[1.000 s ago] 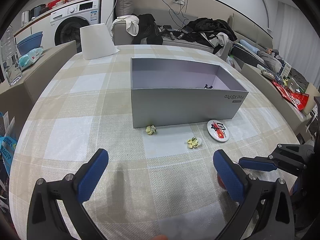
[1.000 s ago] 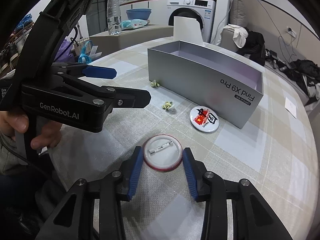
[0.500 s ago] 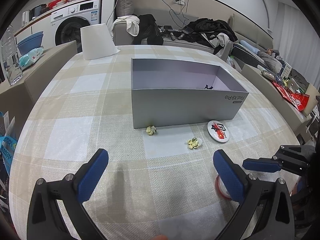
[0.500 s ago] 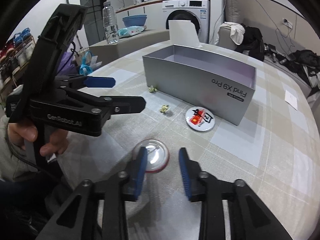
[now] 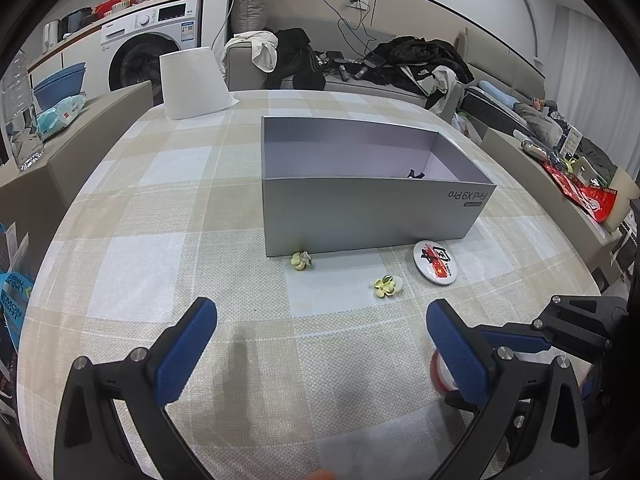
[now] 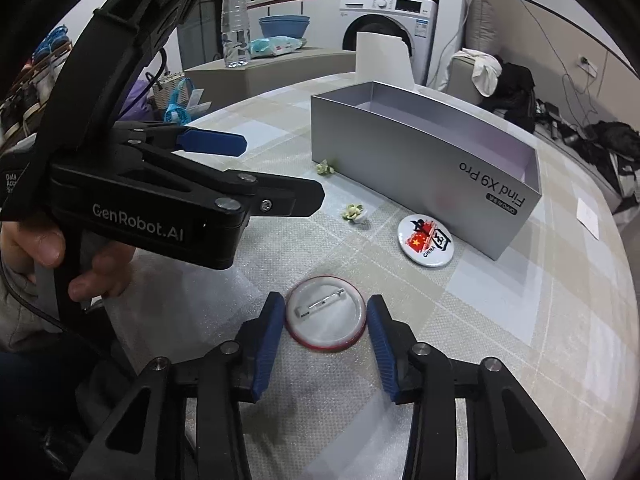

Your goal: Organize jewelry

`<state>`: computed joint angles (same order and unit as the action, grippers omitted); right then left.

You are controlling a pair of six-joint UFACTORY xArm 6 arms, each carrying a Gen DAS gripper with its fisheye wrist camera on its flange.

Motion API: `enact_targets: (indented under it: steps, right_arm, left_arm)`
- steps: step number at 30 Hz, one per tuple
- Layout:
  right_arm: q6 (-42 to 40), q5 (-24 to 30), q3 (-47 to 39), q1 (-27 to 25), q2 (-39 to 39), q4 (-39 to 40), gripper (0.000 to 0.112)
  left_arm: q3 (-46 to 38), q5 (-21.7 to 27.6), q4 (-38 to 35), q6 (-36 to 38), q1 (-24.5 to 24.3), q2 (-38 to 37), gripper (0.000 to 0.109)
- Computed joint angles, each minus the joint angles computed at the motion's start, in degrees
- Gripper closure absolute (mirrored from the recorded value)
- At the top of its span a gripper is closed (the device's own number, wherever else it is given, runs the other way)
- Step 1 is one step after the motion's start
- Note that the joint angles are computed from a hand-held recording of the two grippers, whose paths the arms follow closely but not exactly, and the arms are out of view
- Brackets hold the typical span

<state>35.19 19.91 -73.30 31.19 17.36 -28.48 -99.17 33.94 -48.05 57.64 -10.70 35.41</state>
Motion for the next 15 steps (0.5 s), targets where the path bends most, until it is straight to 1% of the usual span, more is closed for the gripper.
enact_targets:
  steps: [4, 7, 11, 15]
  right_arm:
    - [-0.6, -1.6, 1.4, -0.2, -0.8, 0.8, 0.072]
    - [-4.1, -4.2, 3.2, -0.5, -1.6, 5.7, 0.072]
    - [-4.3, -5.0, 4.1, -0.9, -2.6, 6.4, 0.072]
    - [0.1, -7.2, 5.8, -2.0, -4.2, 2.5, 0.072]
  left_arm:
    - [0.1, -0.1, -0.1, 0.0, 0.0, 0.0, 0.007]
    - [0.0, 0.0, 0.0, 0.0, 0.0, 0.0, 0.007]
    - [0.1, -0.2, 0.0, 0.1, -0.1, 0.0, 0.007]
    - [0.9, -0.7, -0.2, 1.2, -0.4, -0.5, 0.007]
